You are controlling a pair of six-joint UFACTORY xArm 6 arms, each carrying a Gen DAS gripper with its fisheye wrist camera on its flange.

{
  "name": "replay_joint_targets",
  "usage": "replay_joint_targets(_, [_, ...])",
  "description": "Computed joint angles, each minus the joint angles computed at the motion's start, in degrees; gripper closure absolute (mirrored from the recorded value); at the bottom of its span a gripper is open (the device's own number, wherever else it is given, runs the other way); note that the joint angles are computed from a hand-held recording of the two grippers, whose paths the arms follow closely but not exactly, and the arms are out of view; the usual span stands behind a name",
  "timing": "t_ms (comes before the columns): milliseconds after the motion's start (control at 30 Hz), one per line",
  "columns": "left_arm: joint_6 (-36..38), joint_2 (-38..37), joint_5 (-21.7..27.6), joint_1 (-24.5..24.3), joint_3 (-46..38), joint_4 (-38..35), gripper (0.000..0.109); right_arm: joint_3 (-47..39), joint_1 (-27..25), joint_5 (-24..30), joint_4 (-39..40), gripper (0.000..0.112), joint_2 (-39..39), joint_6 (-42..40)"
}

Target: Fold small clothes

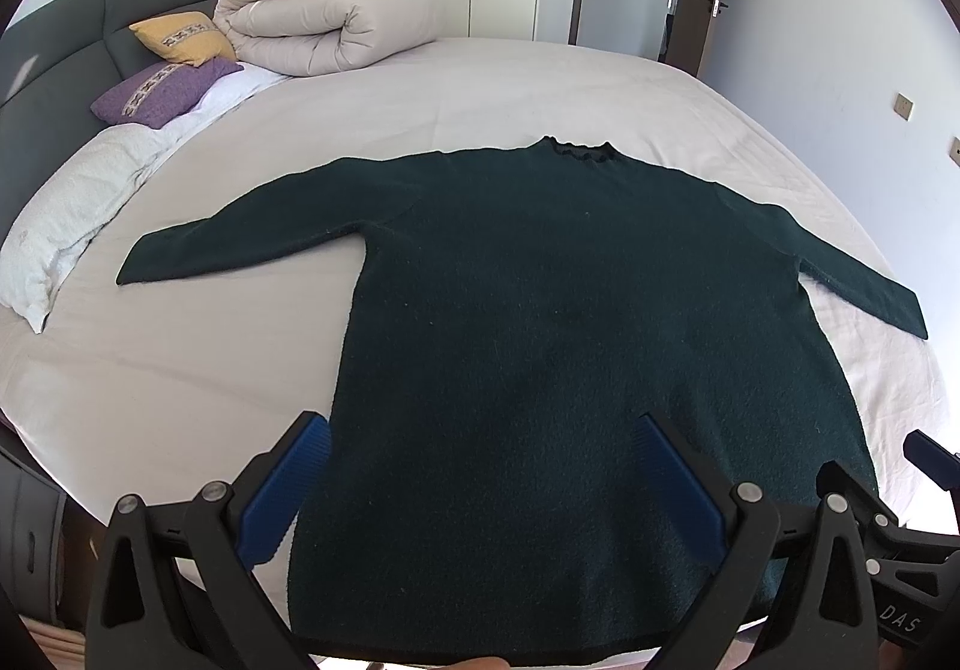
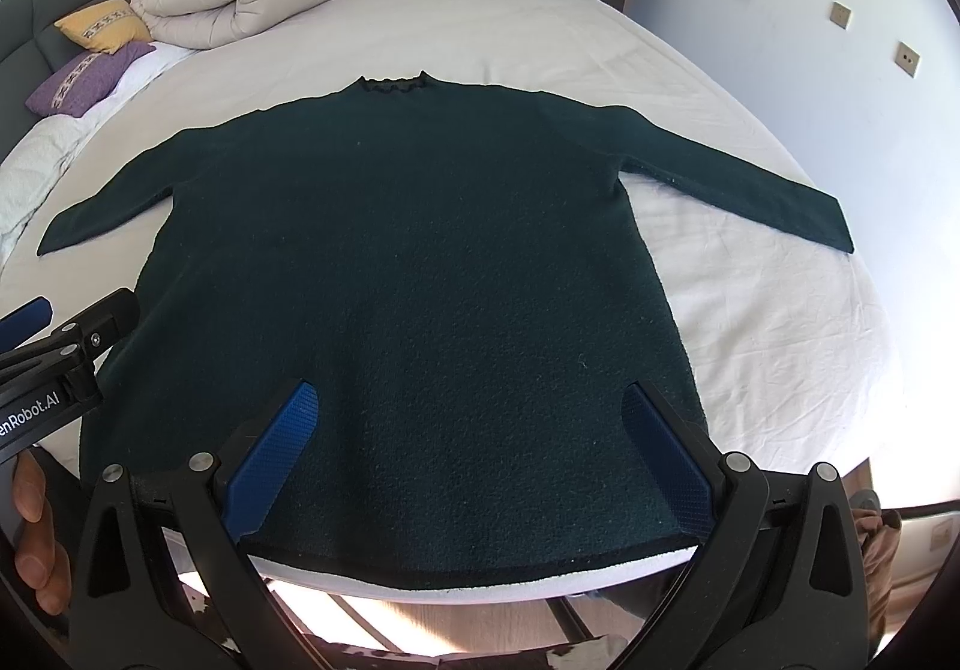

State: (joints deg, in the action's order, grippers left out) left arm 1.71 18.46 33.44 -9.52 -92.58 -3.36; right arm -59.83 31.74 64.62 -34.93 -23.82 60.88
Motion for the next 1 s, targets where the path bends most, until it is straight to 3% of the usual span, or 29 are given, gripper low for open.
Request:
replay_joint_targets(667, [2.90, 1.57, -2.35, 1.59, 0.01, -5.04, 0.006, -2.67, -0.35, 0.46, 1.16, 0.009, 3.71, -1.68])
replay_joint_targets(900, [7.30, 7.11, 2.29, 6.59, -7.54, -17.21, 0.006, -4.41, -1.67, -0.94, 1.97, 0.009, 6.21, -3.52])
replay_joint_targets(1000, [10.60, 12.14, 6.22, 10.65, -15.15, -26.62, 0.006, -5.22, -2.93, -3.62, 2.43, 0.009, 7.21, -4.43])
